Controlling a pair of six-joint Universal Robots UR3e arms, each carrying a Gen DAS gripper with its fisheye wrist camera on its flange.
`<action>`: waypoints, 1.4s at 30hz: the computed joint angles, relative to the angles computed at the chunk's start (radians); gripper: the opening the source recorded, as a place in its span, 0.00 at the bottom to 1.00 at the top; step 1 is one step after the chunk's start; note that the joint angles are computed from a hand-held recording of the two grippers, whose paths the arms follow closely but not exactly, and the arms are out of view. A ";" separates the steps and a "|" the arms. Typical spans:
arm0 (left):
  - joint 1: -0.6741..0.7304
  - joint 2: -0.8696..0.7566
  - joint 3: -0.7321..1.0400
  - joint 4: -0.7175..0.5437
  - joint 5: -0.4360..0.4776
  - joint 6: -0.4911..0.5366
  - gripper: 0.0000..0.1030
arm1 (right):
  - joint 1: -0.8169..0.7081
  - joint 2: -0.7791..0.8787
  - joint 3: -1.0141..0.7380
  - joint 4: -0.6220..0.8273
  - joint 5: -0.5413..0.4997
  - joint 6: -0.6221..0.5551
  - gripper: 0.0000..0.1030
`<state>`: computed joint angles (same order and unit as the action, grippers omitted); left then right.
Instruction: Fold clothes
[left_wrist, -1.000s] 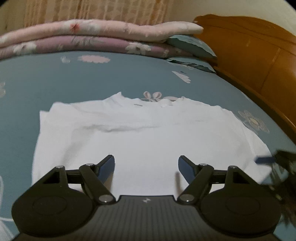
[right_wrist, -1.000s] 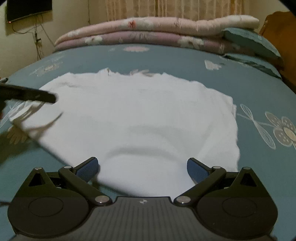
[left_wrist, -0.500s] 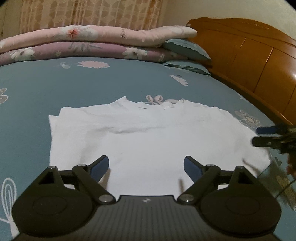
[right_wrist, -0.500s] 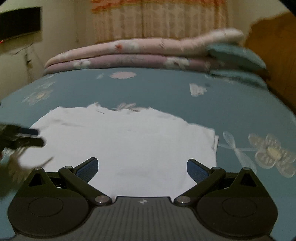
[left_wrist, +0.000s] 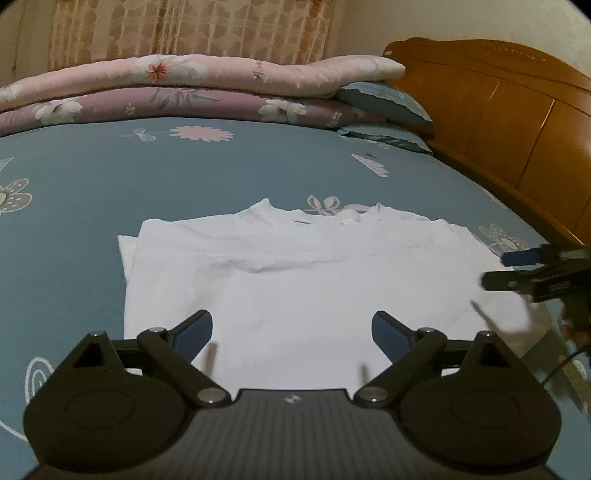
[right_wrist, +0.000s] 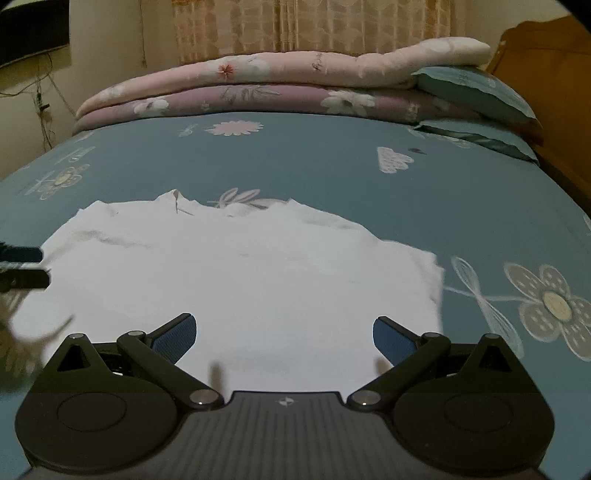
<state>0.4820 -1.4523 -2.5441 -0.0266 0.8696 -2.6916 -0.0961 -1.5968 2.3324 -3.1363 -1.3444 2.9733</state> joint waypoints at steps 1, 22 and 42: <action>-0.009 -0.007 0.002 0.010 0.015 -0.004 0.90 | 0.029 0.069 -0.032 -0.030 -0.033 0.016 1.00; 0.250 0.266 0.024 -0.368 -0.178 0.064 0.96 | 0.245 0.336 -0.530 0.230 -0.100 0.113 1.00; 0.365 0.231 0.060 -0.463 -0.232 0.093 0.96 | 0.415 0.866 -1.309 0.478 -0.143 0.205 1.00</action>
